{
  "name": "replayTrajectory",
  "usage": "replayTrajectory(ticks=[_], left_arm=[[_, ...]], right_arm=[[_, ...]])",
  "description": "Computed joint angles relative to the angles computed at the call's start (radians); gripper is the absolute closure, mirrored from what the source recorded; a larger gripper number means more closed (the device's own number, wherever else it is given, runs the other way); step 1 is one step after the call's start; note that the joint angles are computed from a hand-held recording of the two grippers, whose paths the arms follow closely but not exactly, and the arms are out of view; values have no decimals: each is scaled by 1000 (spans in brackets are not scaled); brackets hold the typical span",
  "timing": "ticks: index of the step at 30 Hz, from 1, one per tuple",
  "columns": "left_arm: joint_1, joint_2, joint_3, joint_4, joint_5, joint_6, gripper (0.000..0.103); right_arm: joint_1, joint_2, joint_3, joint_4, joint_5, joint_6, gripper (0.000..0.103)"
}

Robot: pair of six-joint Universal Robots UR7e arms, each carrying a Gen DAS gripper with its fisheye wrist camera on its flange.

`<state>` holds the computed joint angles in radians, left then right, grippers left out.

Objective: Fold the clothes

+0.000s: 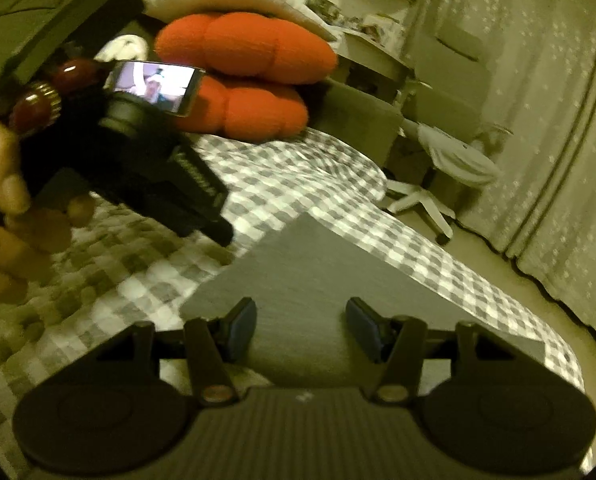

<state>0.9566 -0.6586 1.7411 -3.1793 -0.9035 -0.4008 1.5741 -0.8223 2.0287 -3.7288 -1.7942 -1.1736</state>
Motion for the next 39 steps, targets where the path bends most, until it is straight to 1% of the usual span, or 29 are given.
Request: replayTrajectory(ticks=[2,4,5,9,12,15,17,18,20,22,24,25,29,31,32,34,38,39], left_arm=[[8,-5,1,-1,-23,-18,67],[13,-10,5,-2,-42,-31,66],[15,-12,6,-2,-48,-33,66],[22,-17,8,-1,-75,-42,64],[27,-18,6,-2,-91,-47,63],[37,-22,6,-3,-131,-64,61],[43,-26,8,-4,-161,-74,59],[43,-26,10,-7,-168,-73,56],[44,-22,8,-12,-176,-58,54],[46,-22,10,-19,-185,-63,53],[49,-26,17,-30,-204,-77,51],[56,-29,20,-43,-233,-93,50],[83,-18,29,-110,-347,-187,47],[86,-10,31,-130,-376,-202,45],[86,-5,32,-142,-386,-206,44],[86,5,33,-170,-403,-205,38],[91,24,29,-210,-453,-208,34],[91,28,24,-210,-453,-202,32]], right_arm=[[-1,7,13,-12,22,-51,50],[-2,24,28,-41,41,-132,50],[-1,33,30,-51,40,-160,50],[0,66,25,-76,24,-223,50],[1,97,19,-129,19,-285,50],[0,121,18,-170,25,-338,51],[0,133,14,-187,27,-360,51],[0,138,9,-188,28,-362,51],[-3,147,0,-190,30,-367,55],[0,159,-13,-189,18,-361,75],[2,165,-16,-203,23,-341,82],[2,157,-13,-199,33,-311,84],[4,80,-10,-100,66,-130,86],[4,48,-13,-49,73,-60,86],[3,39,-16,-32,75,-41,86],[2,27,-20,-9,79,-13,87],[-3,3,-20,29,87,22,87],[-4,-2,-21,36,89,29,87]])
